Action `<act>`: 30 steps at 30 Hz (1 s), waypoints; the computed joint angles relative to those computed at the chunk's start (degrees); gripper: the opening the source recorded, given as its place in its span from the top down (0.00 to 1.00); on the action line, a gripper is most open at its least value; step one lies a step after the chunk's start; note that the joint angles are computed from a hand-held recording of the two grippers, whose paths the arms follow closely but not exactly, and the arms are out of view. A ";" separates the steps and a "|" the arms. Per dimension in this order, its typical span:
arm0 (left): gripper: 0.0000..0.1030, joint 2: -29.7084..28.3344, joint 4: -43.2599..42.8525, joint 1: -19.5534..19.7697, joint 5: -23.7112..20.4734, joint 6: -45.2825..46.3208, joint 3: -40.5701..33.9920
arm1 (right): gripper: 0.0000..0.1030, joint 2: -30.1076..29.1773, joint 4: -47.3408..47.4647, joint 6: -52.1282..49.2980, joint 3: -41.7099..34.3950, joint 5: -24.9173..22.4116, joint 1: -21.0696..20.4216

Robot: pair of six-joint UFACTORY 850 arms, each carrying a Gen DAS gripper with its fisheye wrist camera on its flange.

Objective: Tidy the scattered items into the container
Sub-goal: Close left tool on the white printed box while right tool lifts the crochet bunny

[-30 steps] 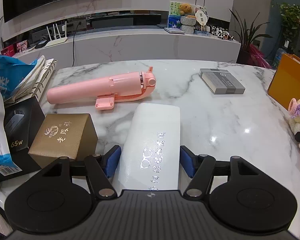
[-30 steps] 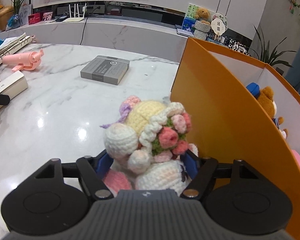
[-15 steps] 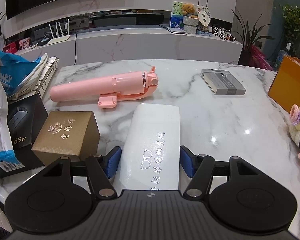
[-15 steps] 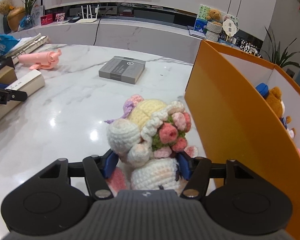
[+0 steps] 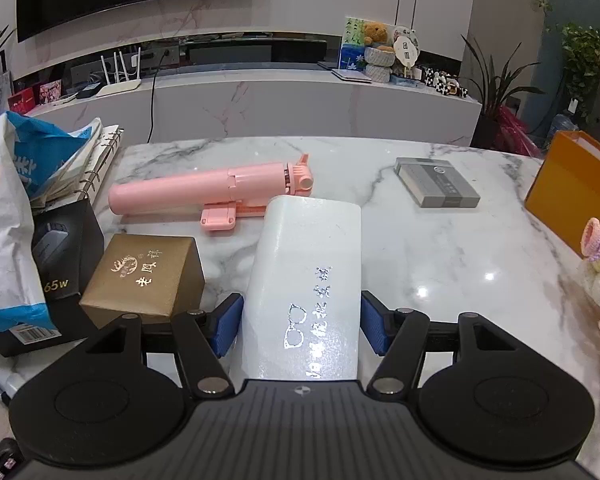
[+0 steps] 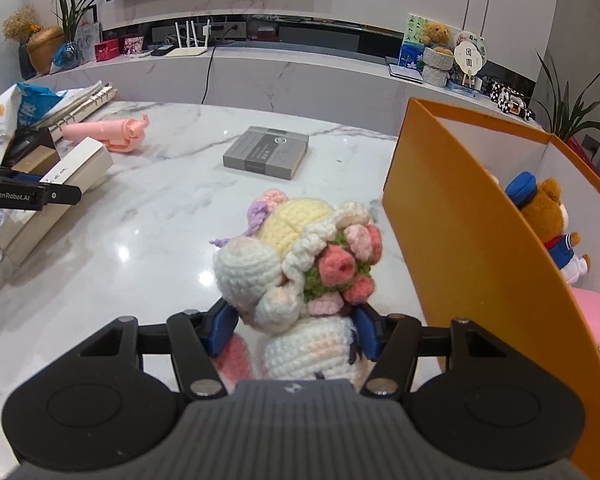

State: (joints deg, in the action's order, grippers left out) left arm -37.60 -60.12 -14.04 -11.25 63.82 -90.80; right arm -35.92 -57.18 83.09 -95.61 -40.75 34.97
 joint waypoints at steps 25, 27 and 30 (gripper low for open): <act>0.32 8.55 12.69 -6.79 0.25 -7.86 -2.20 | 0.39 18.19 -17.45 17.48 14.75 -5.34 0.58; 0.32 8.51 12.92 -7.79 0.09 -7.60 -3.35 | 0.39 19.96 -18.61 18.22 16.13 -6.27 0.48; 0.32 7.99 13.57 -9.51 -0.31 -7.60 -5.56 | 0.39 22.37 -19.79 18.74 17.96 -7.58 0.19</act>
